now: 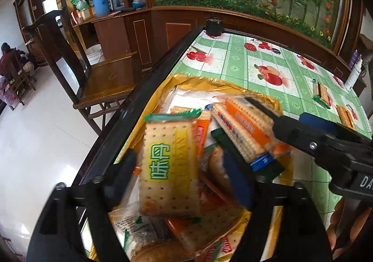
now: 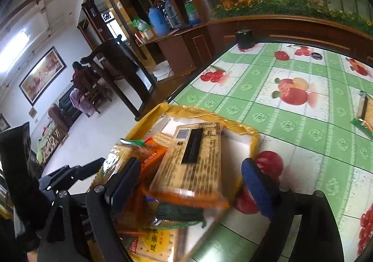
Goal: Organize snacks
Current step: 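Lower both packs into the tray and open both tools, then grasp the cracker bar with the left tool while the right tool grasps the orange biscuit pack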
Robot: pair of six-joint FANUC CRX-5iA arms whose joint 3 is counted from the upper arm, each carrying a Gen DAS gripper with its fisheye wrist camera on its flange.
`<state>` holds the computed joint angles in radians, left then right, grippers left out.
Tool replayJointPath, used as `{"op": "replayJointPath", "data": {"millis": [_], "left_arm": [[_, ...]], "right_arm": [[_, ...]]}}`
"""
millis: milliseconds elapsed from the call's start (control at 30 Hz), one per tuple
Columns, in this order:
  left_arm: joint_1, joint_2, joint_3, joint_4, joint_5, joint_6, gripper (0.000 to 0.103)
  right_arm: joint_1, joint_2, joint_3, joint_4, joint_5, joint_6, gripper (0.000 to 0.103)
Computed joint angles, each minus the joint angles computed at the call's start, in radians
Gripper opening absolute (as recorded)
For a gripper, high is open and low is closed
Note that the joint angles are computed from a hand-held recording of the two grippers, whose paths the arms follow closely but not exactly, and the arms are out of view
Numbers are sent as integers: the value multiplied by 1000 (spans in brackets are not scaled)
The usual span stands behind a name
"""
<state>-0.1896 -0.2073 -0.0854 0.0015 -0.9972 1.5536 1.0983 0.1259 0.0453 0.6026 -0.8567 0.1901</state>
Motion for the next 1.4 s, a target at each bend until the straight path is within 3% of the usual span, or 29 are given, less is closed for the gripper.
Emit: {"op": "replayJointPath", "data": {"millis": [133,200,567,733,900,1067,1167,1400], "left_arm": [[-35,3,33,-54,-13,44,93],[-47,-5,40,-62,-4,53,103],[-177,22,117,-87,31,72,103],[-265,86,175,-99,25,77,103],[-348,167,251,-121,4,83,103],[-397,262,346,-131,-22,85,103],[-427,341,423,-130,-37,77,103],[-499,524,612,-163,-106,45,103]], "right_arm": [[5,-45,-50,39,0,-48,90],[9,-72,-79,59,-9,-72,90],[37,-283,-308,183,-146,-287,92],[73,-388,-394,210,-277,-370,99],[117,-485,-459,221,-475,-450,102],[110,-531,-476,180,-622,-455,102],[79,-523,-474,159,-654,-416,102],[-50,-450,-439,64,-597,-277,102]]}}
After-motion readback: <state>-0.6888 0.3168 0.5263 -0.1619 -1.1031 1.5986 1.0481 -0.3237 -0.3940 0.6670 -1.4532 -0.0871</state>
